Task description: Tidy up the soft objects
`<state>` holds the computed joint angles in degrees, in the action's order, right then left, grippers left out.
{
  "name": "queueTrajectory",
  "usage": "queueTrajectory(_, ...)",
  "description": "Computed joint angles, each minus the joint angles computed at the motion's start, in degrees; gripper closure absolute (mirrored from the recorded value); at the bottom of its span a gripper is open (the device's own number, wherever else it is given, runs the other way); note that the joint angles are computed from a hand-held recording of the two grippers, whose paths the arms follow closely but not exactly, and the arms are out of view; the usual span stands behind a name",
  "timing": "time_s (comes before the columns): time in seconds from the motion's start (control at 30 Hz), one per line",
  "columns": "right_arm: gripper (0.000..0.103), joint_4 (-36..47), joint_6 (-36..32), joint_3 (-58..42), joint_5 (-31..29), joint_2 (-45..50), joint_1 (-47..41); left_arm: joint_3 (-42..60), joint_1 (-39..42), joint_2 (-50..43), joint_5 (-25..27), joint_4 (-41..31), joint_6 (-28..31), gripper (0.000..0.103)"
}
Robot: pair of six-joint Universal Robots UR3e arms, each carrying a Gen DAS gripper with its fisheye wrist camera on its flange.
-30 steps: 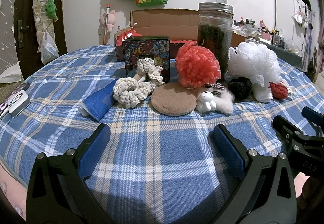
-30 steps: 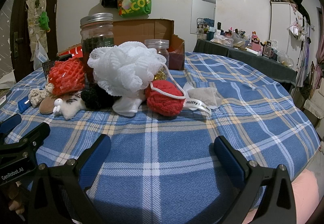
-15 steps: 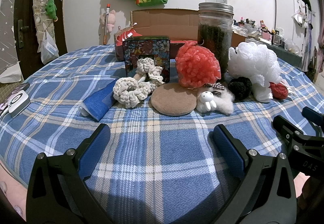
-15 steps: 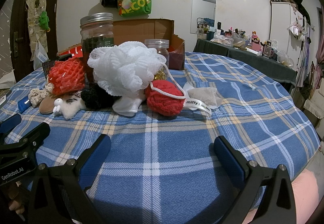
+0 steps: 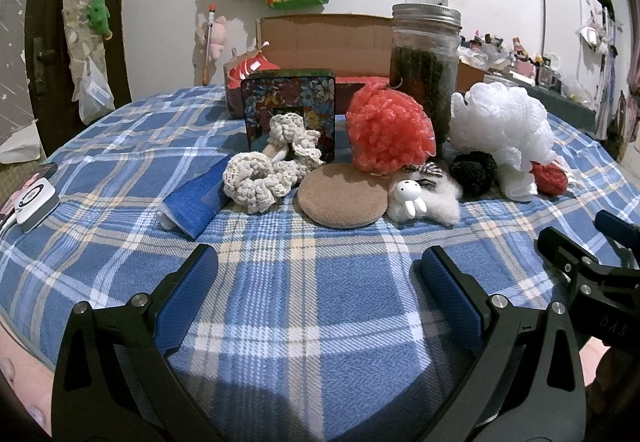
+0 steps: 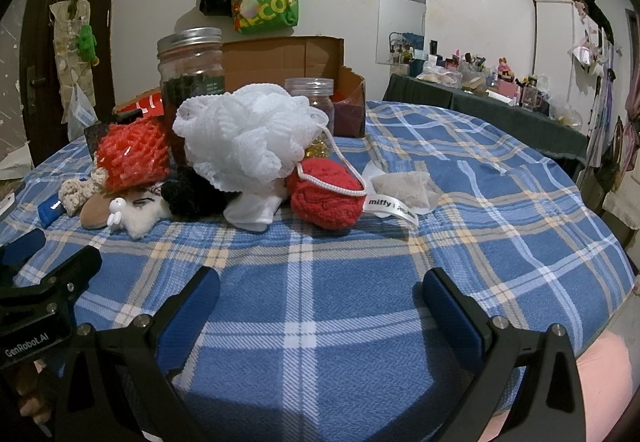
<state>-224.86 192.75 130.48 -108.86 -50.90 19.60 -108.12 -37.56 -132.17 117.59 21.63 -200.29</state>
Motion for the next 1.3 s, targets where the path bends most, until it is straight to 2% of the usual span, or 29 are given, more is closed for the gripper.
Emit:
queueTrajectory(0.07, 0.0, -0.25, -0.29, 0.78, 2.32, -0.94, -1.28, -0.62, 0.43, 1.12, -1.46, -0.1, 0.32, 0.0)
queueTrajectory(0.2, 0.0, -1.01, -1.16, 1.45, 5.25, -4.03, -3.38, 0.43, 0.66, 1.96, -0.56, 1.45, 4.3, 0.0)
queueTrajectory(0.33, 0.0, -0.3, -3.74, 0.4, 8.42, -6.21, -5.92, 0.76, 2.62, 4.48, -4.29, 0.37, 6.24, 0.0)
queueTrajectory(0.43, 0.0, 1.73, -4.78, -0.65, 12.2, -8.29, -8.19, 2.45, 4.84, 5.96, -8.2, -2.42, 7.67, 0.0)
queueTrajectory(0.67, 0.0, 10.82, -9.06, -5.12, 26.88, -11.59, -15.88, 8.53, 7.92, 7.01, -14.63, -10.17, 9.81, 0.0)
queueTrajectory(0.9, 0.0, 19.8, -12.14, -11.17, 34.94, -11.0, -18.84, 17.06, 9.34, 4.38, -18.49, -19.16, 11.37, 0.0)
queueTrajectory(0.97, 0.0, 22.62, -13.09, -12.41, 37.37, -10.66, -19.42, 18.19, 9.6, 3.59, -18.88, -20.1, 11.99, 0.007)
queueTrajectory(1.0, 0.0, 24.0, -13.48, -13.01, 38.72, -10.55, -19.8, 19.07, 9.63, 3.11, -18.96, -20.99, 12.33, 0.014)
queueTrajectory(1.03, 0.006, 24.68, -13.67, -13.25, 39.85, -10.45, -20.01, 19.72, 9.77, 2.72, -19.38, -21.83, 12.65, 0.028)
queueTrajectory(1.07, 0.012, 25.09, -14.0, -13.41, 40.59, -10.35, -20.03, 20.34, 10.15, 2.41, -20.27, -22.83, 13.02, 0.035)
queueTrajectory(1.1, 0.024, 25.98, -14.66, -13.69, 40.92, -10.36, -19.8, 20.88, 10.68, 2.15, -22.01, -24.32, 13.15, 0.049)
queueTrajectory(1.13, 0.033, 27.0, -15.39, -13.98, 41.08, -10.45, -19.53, 21.26, 11.28, 1.99, -23.84, -25.69, 13.0, 0.054)
queueTrajectory(1.17, 0.039, 26.76, -16.1, -13.58, 41.4, -10.45, -19.26, 21.25, 11.72, 1.96, -25.23, -26.58, 12.59, 0.054)
queueTrajectory(1.2, 0.048, 25.96, -16.35, -13.2, 41.16, -10.42, -19.01, 20.41, 11.95, 1.96, -25.62, -25.51, 11.9, 0.06)
queueTrajectory(1.23, 0.055, 23.84, -16.42, -12.17, 40.15, -10.45, -18.47, 19.53, 11.94, 2.14, -25.5, -24.2, 11.8, 0.062)
queueTrajectory(1.3, 0.064, 21.07, -16.44, -10.3, 38.38, -10.92, -17.6, 17.5, 11.77, 3.12, -25.43, -22.22, 12.65, 0.063)
